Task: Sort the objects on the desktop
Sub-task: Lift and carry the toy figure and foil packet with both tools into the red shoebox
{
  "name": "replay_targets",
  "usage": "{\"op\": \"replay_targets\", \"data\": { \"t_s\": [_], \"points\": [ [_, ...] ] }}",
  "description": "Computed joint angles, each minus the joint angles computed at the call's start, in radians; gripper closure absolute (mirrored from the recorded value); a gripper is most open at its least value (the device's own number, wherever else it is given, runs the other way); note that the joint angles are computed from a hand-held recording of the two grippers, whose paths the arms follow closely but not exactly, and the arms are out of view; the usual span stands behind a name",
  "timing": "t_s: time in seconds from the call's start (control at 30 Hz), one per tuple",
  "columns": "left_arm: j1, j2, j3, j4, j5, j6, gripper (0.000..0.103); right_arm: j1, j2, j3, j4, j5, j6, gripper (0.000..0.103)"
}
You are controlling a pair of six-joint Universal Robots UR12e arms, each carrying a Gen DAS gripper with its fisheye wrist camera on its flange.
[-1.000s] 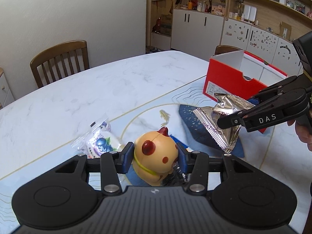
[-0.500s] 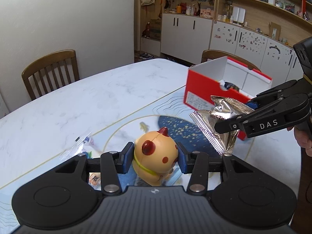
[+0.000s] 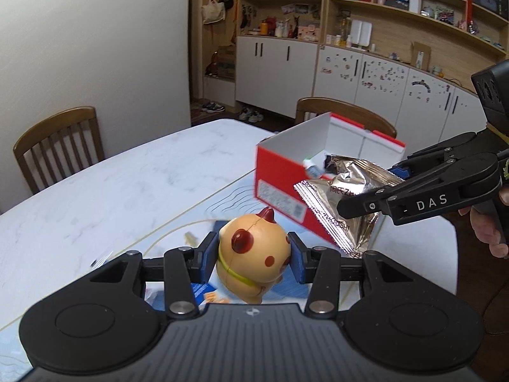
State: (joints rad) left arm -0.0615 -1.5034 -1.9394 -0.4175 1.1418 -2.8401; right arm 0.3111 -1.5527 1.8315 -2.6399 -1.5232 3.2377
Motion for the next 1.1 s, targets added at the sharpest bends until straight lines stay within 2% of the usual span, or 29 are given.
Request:
{"op": "replay_targets", "data": {
  "t_s": [0.43,0.77,1.1],
  "points": [
    [-0.062,-0.022,0.062,-0.005,-0.062,0.018,0.058,-0.068,-0.070,0.035,0.006,0.014,-0.002,0.056],
    [-0.126,-0.088,0.126,0.015,-0.018,-0.024,0.058,-0.163,-0.104,0.066,0.029,0.068,-0.028,0.056],
    [-0.196,-0.161,0.195,0.021,0.036,-0.065,0.058,-0.257,-0.102,0.064,0.043,0.146,-0.100,0.056]
  ]
}}
